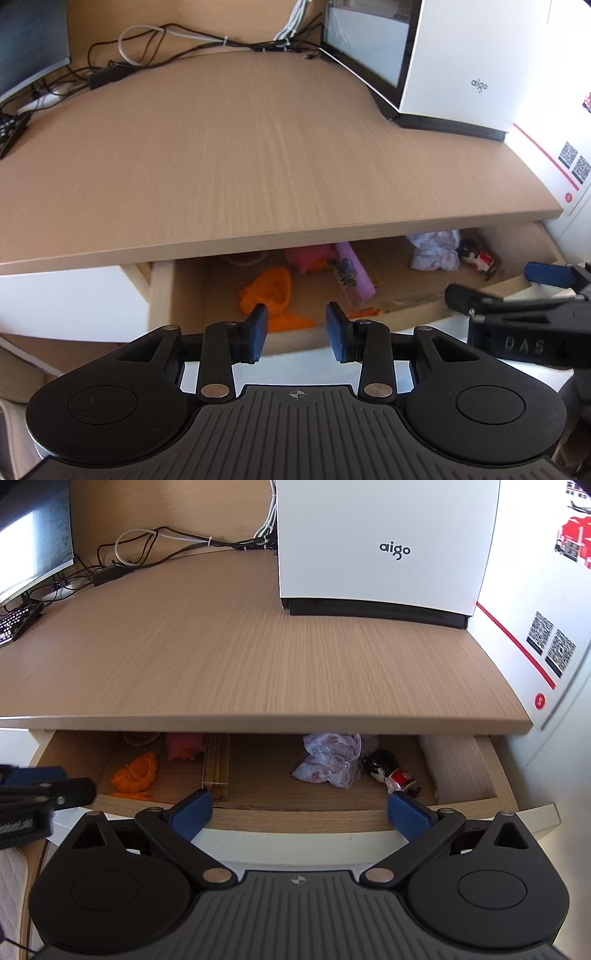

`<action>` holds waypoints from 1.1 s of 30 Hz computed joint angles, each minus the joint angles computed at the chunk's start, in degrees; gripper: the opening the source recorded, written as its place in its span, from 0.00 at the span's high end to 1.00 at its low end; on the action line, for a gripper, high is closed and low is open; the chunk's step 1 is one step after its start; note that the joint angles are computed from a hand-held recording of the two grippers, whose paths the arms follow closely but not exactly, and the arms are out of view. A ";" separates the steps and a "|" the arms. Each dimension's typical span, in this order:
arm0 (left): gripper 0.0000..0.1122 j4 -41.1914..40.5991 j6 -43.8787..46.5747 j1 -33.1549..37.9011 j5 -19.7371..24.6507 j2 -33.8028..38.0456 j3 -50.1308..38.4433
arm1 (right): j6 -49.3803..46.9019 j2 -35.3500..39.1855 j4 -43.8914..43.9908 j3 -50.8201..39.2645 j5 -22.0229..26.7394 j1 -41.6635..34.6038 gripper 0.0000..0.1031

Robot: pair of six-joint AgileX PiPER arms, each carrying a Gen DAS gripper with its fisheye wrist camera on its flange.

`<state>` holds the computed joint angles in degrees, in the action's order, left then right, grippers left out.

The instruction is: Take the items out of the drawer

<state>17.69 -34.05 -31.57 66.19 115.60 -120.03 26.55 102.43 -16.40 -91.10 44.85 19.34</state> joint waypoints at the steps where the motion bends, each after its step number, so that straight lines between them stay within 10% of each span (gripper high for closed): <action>1: 0.66 -0.82 0.37 -0.07 0.68 0.49 -1.04 | 0.45 -0.33 -0.31 0.42 0.10 0.23 0.01; 30: 0.67 -9.21 -0.65 -4.39 0.20 -18.00 20.85 | -0.27 -19.04 4.56 17.53 7.68 4.06 0.00; 33: 0.67 -12.92 1.00 -2.19 -1.73 -16.03 17.43 | 0.38 -18.93 3.67 15.44 11.33 5.16 0.17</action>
<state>4.77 -33.05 -33.76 64.46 99.56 -102.60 26.93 83.50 -12.73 -75.66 56.18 24.50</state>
